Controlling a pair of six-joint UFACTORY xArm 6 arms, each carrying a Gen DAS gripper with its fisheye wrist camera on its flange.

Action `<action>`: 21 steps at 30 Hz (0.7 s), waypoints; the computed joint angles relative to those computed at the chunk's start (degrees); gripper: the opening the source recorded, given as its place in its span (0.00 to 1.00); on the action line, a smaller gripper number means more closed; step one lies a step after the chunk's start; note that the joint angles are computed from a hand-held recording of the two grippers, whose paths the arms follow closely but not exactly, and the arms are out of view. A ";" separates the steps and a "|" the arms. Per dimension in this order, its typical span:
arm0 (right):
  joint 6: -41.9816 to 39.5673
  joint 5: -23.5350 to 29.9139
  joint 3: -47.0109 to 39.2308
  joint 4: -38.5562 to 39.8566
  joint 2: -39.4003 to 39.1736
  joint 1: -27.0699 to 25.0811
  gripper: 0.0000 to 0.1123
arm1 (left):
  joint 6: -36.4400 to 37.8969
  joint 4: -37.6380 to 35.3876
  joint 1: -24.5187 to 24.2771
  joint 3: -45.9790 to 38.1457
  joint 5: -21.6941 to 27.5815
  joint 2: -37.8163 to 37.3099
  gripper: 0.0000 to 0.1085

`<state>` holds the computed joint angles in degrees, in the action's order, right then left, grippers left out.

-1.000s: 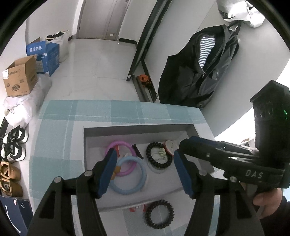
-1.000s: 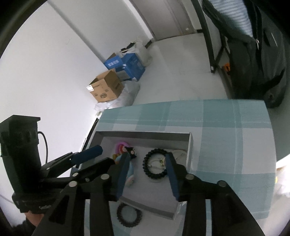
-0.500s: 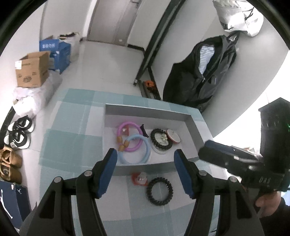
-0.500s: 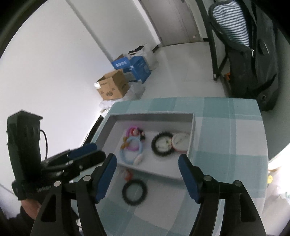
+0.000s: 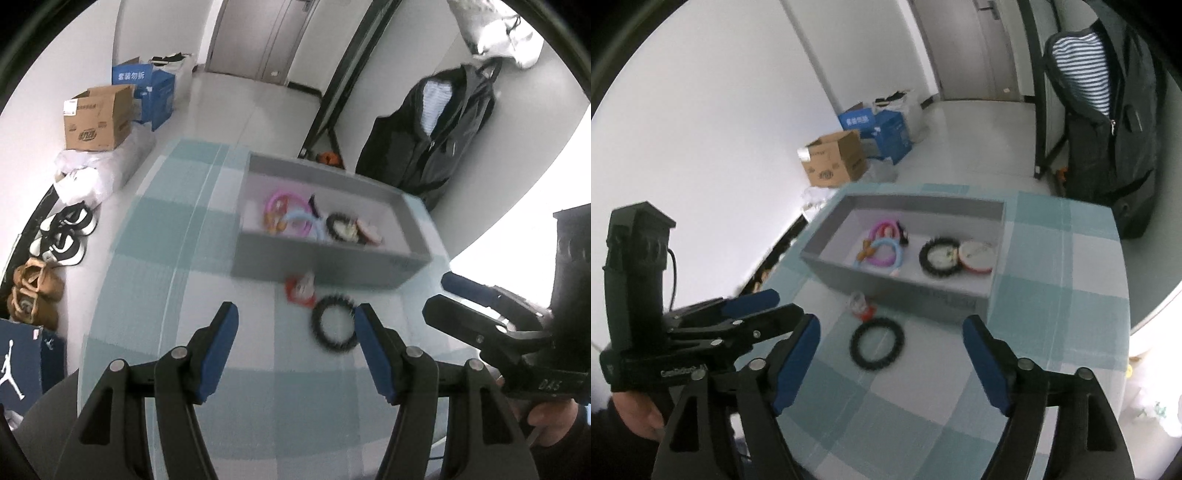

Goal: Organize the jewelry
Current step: 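Withdraw both open grippers back over the remaining jewelry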

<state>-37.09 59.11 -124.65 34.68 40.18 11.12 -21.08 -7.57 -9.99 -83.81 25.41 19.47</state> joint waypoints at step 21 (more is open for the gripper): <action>-0.05 -1.57 5.14 -5.91 0.43 3.07 0.68 | -2.88 3.62 0.68 5.96 -2.23 -2.39 0.57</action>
<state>-37.14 57.53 -119.52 28.76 40.61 14.19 -23.96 -3.95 -9.32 -77.86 23.18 17.08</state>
